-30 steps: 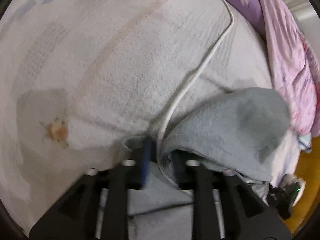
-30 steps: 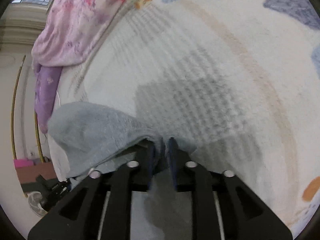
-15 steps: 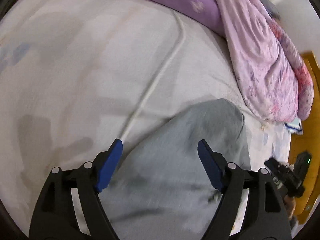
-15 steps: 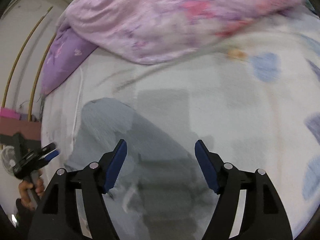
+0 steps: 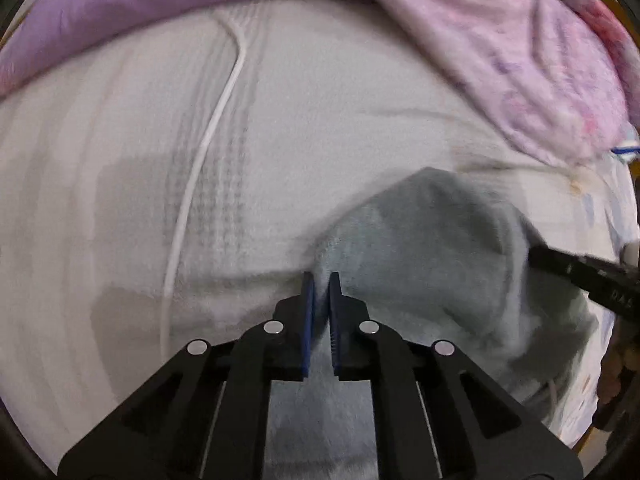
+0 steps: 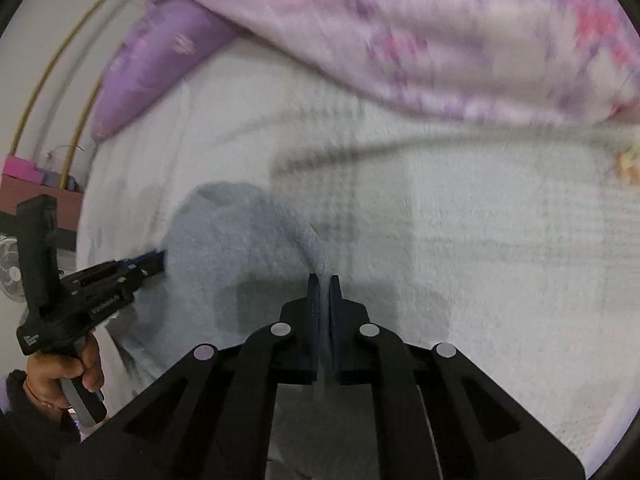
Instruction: Fold large clothes
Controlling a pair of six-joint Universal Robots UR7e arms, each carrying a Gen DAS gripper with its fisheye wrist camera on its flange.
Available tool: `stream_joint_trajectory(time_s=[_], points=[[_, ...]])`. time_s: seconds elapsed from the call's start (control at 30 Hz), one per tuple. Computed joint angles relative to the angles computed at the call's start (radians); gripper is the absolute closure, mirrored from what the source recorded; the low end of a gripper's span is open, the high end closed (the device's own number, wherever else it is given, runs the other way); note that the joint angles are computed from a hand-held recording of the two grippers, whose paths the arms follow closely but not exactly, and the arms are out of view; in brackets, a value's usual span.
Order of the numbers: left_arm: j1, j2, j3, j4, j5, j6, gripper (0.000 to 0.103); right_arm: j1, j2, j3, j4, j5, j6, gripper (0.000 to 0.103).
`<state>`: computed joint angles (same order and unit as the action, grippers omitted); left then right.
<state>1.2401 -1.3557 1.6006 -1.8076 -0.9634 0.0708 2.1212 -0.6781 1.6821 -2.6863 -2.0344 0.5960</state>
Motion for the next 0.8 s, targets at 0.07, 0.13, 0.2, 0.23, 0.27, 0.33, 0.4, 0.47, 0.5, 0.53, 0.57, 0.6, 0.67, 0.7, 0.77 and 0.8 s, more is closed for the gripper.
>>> stream_joint_trajectory(time_s=[0.07, 0.13, 0.2, 0.23, 0.27, 0.33, 0.4, 0.47, 0.5, 0.53, 0.57, 0.6, 0.67, 0.7, 0.77, 0.8], points=[[-0.011, -0.038, 0.015, -0.028, -0.027, 0.006, 0.097, 0.039, -0.023, 0.023, -0.050, -0.044, -0.018, 0.099], [-0.030, -0.107, 0.043, -0.060, -0.054, -0.002, 0.097, 0.075, -0.046, 0.048, -0.084, -0.079, -0.011, 0.099], [-0.051, -0.187, 0.079, -0.066, -0.068, -0.019, 0.097, 0.110, -0.077, 0.088, -0.123, -0.099, 0.002, 0.099], [-0.066, -0.225, 0.098, -0.057, -0.071, -0.030, 0.097, 0.133, -0.094, 0.112, -0.145, -0.100, 0.020, 0.099], [-0.091, -0.259, 0.122, -0.048, -0.069, -0.056, 0.097, 0.148, -0.106, 0.127, -0.151, -0.102, 0.031, 0.099], [-0.130, -0.347, 0.159, 0.004, -0.067, -0.102, 0.097, 0.211, -0.129, 0.148, -0.113, -0.128, 0.069, 0.099], [-0.175, -0.443, 0.201, 0.080, -0.060, -0.169, 0.098, 0.257, -0.141, 0.159, -0.068, -0.138, 0.128, 0.099], [-0.211, -0.531, 0.237, 0.173, -0.054, -0.257, 0.098, 0.309, -0.163, 0.189, -0.027, -0.125, 0.220, 0.099], [-0.224, -0.568, 0.247, 0.221, -0.054, -0.299, 0.098, 0.325, -0.160, 0.193, -0.012, -0.122, 0.249, 0.099], [-0.235, -0.603, 0.256, 0.280, -0.050, -0.346, 0.099, 0.345, -0.159, 0.196, 0.014, -0.111, 0.284, 0.099], [-0.248, -0.635, 0.268, 0.345, -0.047, -0.403, 0.100, 0.367, -0.161, 0.209, 0.049, -0.085, 0.336, 0.099], [-0.261, -0.676, 0.272, 0.433, -0.050, -0.471, 0.101, 0.374, -0.154, 0.215, 0.063, -0.067, 0.366, 0.099], [-0.287, -0.745, 0.277, 0.578, -0.052, -0.570, 0.101, 0.403, -0.149, 0.237, 0.095, -0.019, 0.444, 0.099], [-0.302, -0.781, 0.288, 0.658, -0.060, -0.627, 0.101, 0.421, -0.146, 0.256, 0.099, 0.005, 0.497, 0.099], [-0.308, -0.829, 0.308, 0.743, -0.078, -0.679, 0.101, 0.443, -0.143, 0.280, 0.107, 0.039, 0.566, 0.099], [-0.308, -0.846, 0.313, 0.775, -0.082, -0.701, 0.103, 0.452, -0.140, 0.295, 0.108, 0.052, 0.604, 0.099]])
